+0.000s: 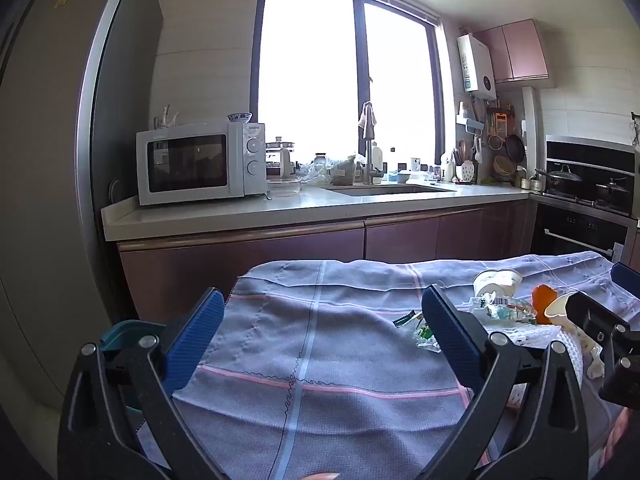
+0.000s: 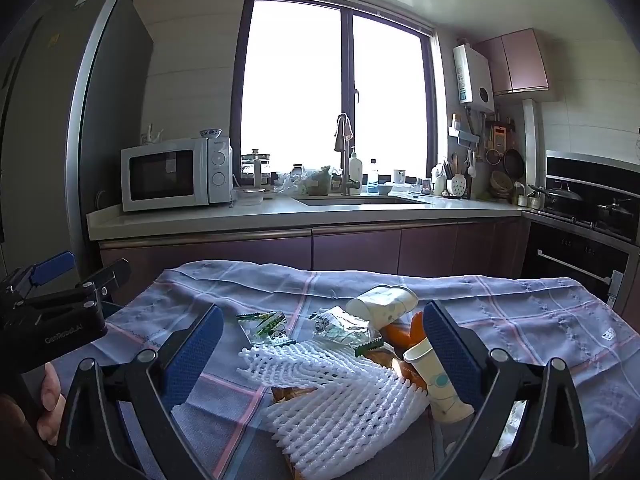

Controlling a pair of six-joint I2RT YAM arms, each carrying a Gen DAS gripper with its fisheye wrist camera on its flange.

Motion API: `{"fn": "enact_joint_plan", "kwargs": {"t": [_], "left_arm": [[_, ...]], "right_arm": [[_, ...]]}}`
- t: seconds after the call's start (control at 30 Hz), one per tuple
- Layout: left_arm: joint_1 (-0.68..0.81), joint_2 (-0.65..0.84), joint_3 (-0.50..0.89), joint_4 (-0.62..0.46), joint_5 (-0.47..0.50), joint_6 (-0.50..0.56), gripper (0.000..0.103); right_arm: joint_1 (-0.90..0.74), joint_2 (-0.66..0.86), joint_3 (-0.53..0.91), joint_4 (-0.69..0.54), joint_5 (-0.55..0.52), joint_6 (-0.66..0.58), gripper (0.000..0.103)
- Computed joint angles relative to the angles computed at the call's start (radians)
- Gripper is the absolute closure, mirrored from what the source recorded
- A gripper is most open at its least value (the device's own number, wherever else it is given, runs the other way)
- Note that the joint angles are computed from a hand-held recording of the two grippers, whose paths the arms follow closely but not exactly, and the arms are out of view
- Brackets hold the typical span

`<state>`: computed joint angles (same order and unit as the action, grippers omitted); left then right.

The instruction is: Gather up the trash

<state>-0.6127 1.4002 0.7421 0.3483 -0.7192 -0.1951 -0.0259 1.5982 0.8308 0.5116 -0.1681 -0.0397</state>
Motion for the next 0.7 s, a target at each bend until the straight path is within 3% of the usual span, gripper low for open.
{"fn": "enact_joint_plan", "kwargs": {"t": [0.03,0.1,0.7], "left_arm": [[-0.036,0.05,-0.01,0.064,-0.047,0.005,0.006],[-0.039,0.049,-0.014,0.073,-0.055,0.001,0.006],[-0.042,0.039,-0.016,0.062,-0.067,-0.004,0.006]], "right_arm": [[-0.001,0.0,-0.002,0.004,0.0,0.001,0.006],[-0.002,-0.002,-0.005,0.008,-0.001,0.001,0.006],[-0.001,0.002,-0.005,0.003,-0.003,0.004,0.006]]}}
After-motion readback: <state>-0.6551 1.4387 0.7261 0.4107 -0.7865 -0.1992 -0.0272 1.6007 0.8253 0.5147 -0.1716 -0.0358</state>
